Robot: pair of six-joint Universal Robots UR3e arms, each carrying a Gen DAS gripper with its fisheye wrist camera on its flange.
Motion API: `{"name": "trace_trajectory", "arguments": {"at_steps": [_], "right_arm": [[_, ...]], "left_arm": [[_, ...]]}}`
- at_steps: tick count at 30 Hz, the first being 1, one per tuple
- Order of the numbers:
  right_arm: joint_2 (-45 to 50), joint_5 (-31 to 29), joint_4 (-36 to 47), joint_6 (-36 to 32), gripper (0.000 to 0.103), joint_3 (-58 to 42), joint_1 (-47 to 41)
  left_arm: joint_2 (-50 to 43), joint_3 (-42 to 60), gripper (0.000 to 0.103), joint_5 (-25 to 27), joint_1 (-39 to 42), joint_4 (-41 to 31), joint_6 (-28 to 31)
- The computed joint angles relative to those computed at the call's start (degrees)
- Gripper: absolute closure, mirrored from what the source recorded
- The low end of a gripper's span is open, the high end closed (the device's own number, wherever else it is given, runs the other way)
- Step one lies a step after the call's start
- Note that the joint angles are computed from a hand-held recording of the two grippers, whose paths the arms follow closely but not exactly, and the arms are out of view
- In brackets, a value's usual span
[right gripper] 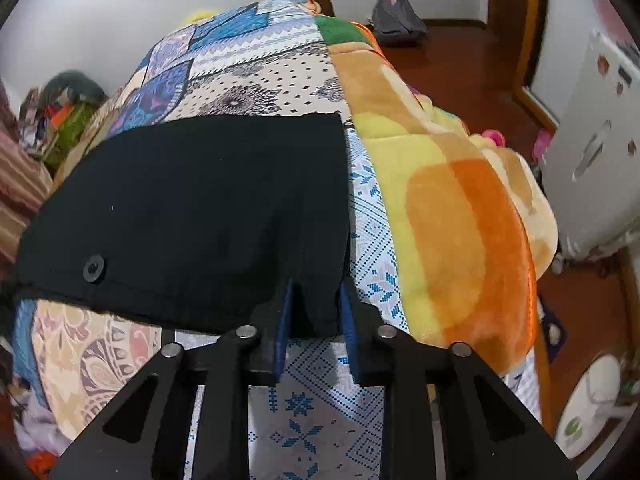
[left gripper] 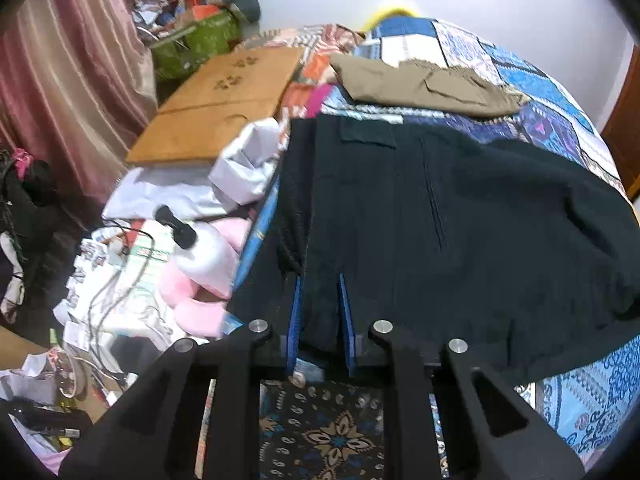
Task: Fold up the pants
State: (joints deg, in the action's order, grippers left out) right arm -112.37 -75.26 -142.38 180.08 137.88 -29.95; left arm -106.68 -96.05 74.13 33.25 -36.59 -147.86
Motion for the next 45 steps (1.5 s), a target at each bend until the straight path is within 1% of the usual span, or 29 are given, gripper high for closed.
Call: {"name": "trace_trajectory", "arguments": {"at_steps": [2,3,7,9,12,14,15,17,18,19,20,22,24,25,26,27,29,31,33,34,35,37,39,40,43,45], "right_arm": [[1.0,-1.0,-0.8,-0.3,0.091,-0.3,1.0],[1.3,-1.2,-1.0,-0.3,0.091,-0.3,1.3],[3.0,-1.9,-1.7,-0.2,0.092,-1.0,1.9],[2.9,-2.0,-1.7,0.1,0.092,-1.0,1.9],[2.8,-2.7,-1.8,0.5,0.092,-1.0,2.4],[3.0,-3.0,-1.8,0.8,0.091,-1.2,2.8],[3.1,-3.3,-1.5,0.7,0.091,-1.5,3.0],[3.2,-4.3,-0.6,0.8,0.089,-2.5,3.6],[3.1,-4.8,-0.3,0.9,0.088,-2.8,3.8],[2.8,-5.2,0.0,1.1,0.087,-3.0,3.9],[2.3,-5.4,0.4,1.1,0.087,-3.1,3.7],[1.1,-5.8,1.9,1.9,0.086,-3.6,3.3],[-0.9,-5.8,3.6,2.7,0.085,-3.9,2.8],[-2.1,-5.3,4.6,2.9,0.083,-4.0,2.4],[-3.3,-4.9,5.4,3.0,0.077,-4.2,2.2],[-4.7,-4.9,6.2,3.4,0.068,-4.4,2.3],[-6.1,-5.5,6.8,4.2,0.059,-5.1,3.3],[-7.9,-4.9,7.1,4.9,0.057,-5.4,4.1],[-9.1,-3.9,7.9,5.6,0.051,-5.7,4.2],[-9.8,-3.2,8.0,6.1,0.051,-5.5,4.1],[-10.4,-2.2,8.3,6.4,0.05,-5.3,3.8],[-11.8,1.5,9.2,7.1,0.05,-4.0,2.4],[-12.9,5.0,10.1,7.9,0.049,-2.4,0.8],[-13.2,7.2,10.0,8.4,0.049,-1.0,-0.3],[-12.9,8.7,6.4,11.1,0.049,2.4,-0.5],[-12.1,9.8,3.9,12.8,0.049,4.3,-1.2]], "left_arm": [[0.4,0.1,0.087,0.4,0.3,1.6,-0.7],[0.4,0.7,0.087,0.4,0.7,1.9,-0.7],[-0.7,4.1,0.087,-1.5,2.8,-2.7,-0.3],[-1.3,3.8,0.086,-0.8,2.8,-3.1,0.4],[-2.8,1.0,0.085,1.3,2.4,-1.0,2.1],[-3.1,-1.0,0.084,1.6,2.7,1.0,2.9],[-2.8,-1.7,0.079,1.7,2.8,2.0,2.9],[-2.1,-1.3,0.075,1.0,3.5,0.8,2.7],[-1.8,-0.5,0.069,0.7,4.0,-0.6,2.8],[-1.5,-0.3,0.061,0.9,4.1,-0.8,2.5],[-1.1,0.2,0.058,1.3,4.3,-1.3,2.2],[-0.3,1.1,0.057,1.2,4.3,-2.9,2.3],[1.5,0.8,0.057,1.7,3.4,-2.1,2.4],[2.5,0.5,0.057,1.6,2.8,-1.8,2.5],[3.7,0.4,0.057,0.8,2.3,-2.0,2.8],[4.7,0.5,0.057,-0.1,2.0,-2.5,3.0],[6.3,1.5,0.055,-1.8,0.4,-4.2,2.7],[7.6,2.9,0.05,-3.5,-1.9,-5.9,1.8],[8.4,4.7,0.044,-5.7,-4.4,-8.4,1.2],[8.5,5.8,0.041,-6.8,-5.7,-9.8,1.0],[8.6,6.9,0.04,-7.9,-7.2,-11.1,0.7],[8.7,8.4,0.036,-9.6,-10.7,-13.0,0.3],[8.3,9.4,0.034,-10.3,-14.9,-14.0,0.1],[7.8,9.9,0.034,-10.5,-17.3,-14.1,-0.3],[5.0,12.3,0.032,-10.2,-23.9,-15.8,-1.6],[2.5,14.5,0.032,-9.1,-28.3,-17.1,-2.6]]}}
